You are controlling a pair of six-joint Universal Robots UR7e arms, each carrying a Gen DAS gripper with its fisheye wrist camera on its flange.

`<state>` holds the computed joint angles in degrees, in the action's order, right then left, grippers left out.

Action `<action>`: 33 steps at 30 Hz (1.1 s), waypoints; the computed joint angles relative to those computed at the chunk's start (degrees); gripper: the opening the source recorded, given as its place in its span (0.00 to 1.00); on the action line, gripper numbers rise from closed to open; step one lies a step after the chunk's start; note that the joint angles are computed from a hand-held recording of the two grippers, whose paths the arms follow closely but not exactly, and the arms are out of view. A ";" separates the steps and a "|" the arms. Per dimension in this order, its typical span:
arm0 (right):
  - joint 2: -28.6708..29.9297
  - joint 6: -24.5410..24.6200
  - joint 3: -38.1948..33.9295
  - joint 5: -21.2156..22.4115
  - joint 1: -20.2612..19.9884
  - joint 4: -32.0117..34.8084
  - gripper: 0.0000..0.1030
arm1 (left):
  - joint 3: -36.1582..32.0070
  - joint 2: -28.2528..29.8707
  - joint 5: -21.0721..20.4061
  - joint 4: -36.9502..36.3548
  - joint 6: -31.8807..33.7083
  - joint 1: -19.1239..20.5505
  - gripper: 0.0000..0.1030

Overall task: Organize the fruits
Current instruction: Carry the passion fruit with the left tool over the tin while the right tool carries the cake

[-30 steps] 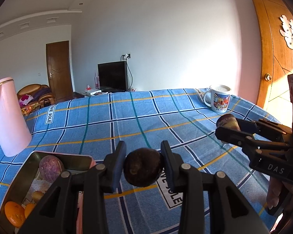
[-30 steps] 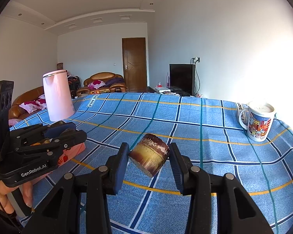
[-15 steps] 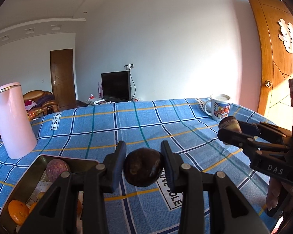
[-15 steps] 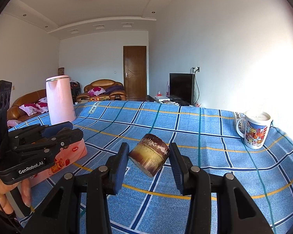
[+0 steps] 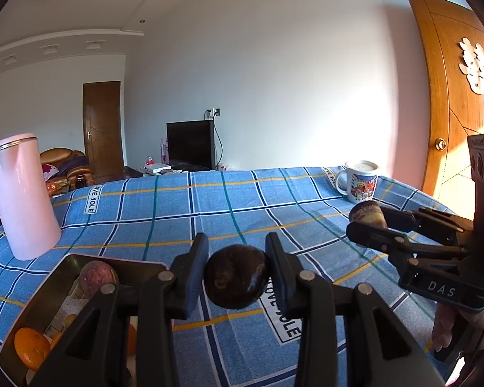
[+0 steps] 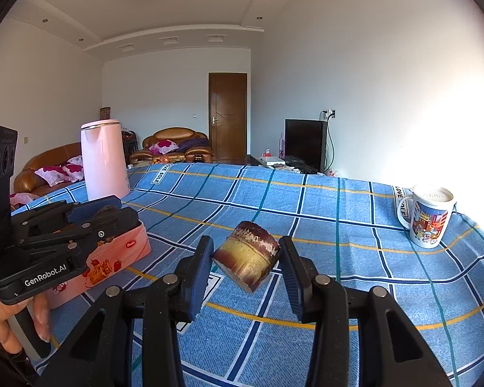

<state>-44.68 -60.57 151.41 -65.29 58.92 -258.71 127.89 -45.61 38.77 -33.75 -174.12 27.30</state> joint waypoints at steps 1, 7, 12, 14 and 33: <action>0.22 -0.07 -0.14 -0.50 0.38 -0.06 0.42 | 0.02 -0.04 0.02 0.05 -0.10 0.01 0.37; 1.01 -0.08 -0.91 -2.90 2.52 0.75 0.42 | 0.38 -0.49 0.38 0.50 -1.21 0.09 0.37; 1.26 0.25 -1.98 -5.34 4.90 3.20 0.42 | 1.47 -1.71 1.10 1.39 -2.70 0.24 0.37; 1.31 0.51 -2.55 -6.45 6.18 4.44 0.42 | 2.12 -2.41 0.94 1.68 -3.30 0.19 0.37; 4.81 2.79 -10.57 -16.65 22.47 15.23 0.43 | 5.32 -11.77 -3.13 8.81 -8.35 4.37 0.37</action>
